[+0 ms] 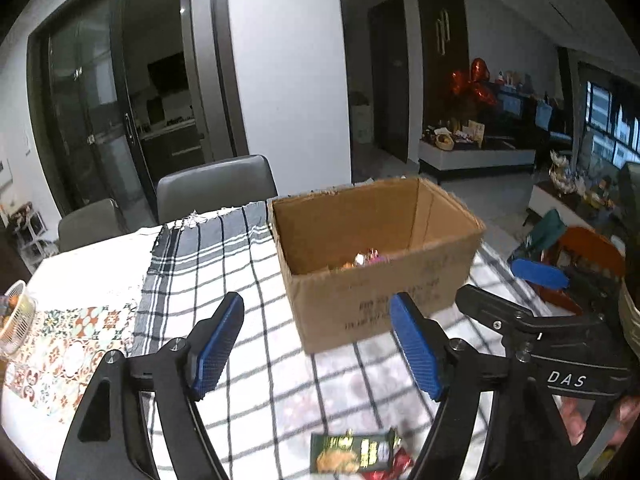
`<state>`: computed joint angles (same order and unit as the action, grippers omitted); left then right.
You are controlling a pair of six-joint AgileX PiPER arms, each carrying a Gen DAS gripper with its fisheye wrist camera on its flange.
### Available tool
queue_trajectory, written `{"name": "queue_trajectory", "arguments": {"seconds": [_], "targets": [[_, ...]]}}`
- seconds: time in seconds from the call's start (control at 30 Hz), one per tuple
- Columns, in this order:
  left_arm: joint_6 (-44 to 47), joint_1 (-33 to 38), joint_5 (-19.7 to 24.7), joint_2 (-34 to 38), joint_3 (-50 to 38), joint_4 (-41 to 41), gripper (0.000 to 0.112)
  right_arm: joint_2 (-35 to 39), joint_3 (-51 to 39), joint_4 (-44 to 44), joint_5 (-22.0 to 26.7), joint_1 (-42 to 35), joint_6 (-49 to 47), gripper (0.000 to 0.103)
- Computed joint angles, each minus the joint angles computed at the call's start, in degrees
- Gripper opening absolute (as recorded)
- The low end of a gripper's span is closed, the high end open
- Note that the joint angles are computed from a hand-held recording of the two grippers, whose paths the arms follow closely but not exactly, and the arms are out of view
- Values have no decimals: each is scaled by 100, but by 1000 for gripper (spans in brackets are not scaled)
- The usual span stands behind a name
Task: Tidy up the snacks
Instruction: 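Move both grippers to the green cracker packet and grasp the red wafer with the right gripper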
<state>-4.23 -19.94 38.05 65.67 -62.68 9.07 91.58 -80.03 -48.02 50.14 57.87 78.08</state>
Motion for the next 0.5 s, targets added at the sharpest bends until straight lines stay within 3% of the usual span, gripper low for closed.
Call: {"name": "queue_trajectory", "arguments": {"seconds": [0.33, 0.5], "targets": [[-930, -606, 252, -1016, 1279, 1006, 75, -160, 897, 354, -466, 538, 193, 89], [-1166, -607, 400, -1396, 1825, 1036, 75, 36, 913, 637, -551, 704, -119, 88]]}}
